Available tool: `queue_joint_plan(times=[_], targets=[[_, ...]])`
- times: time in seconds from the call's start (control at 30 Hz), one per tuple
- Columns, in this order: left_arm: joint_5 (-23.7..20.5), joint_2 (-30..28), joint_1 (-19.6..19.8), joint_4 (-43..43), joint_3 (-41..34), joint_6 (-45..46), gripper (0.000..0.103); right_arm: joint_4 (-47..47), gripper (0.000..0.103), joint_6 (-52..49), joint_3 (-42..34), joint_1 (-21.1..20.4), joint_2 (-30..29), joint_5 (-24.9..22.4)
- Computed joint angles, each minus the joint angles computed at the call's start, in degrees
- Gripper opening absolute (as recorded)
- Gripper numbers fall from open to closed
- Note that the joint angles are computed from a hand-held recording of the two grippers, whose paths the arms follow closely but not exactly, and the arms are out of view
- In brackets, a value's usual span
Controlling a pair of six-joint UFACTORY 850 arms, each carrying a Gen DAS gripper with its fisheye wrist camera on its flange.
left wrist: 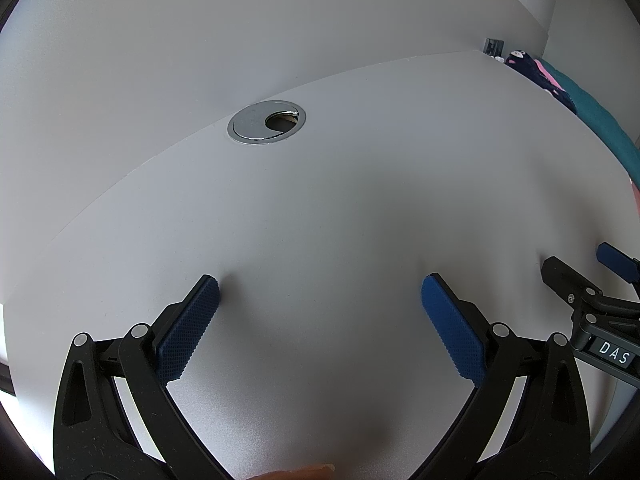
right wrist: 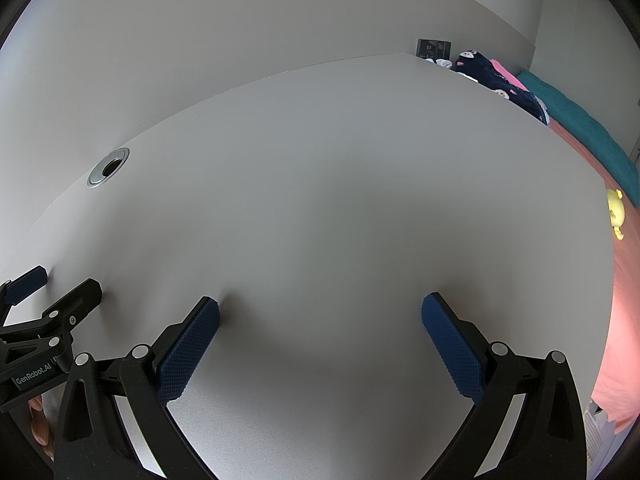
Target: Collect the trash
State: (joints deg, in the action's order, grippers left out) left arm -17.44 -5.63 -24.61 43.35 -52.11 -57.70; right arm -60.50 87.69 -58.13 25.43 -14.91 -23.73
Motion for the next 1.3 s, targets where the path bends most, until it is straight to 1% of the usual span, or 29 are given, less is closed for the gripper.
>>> queue_joint_plan(times=[1.3], targets=[[0.01,0.03,0.14,-0.53,-0.04,0.67,0.098,-0.12,0.101,0.22,0.09,0.12,0.04,-0.03]])
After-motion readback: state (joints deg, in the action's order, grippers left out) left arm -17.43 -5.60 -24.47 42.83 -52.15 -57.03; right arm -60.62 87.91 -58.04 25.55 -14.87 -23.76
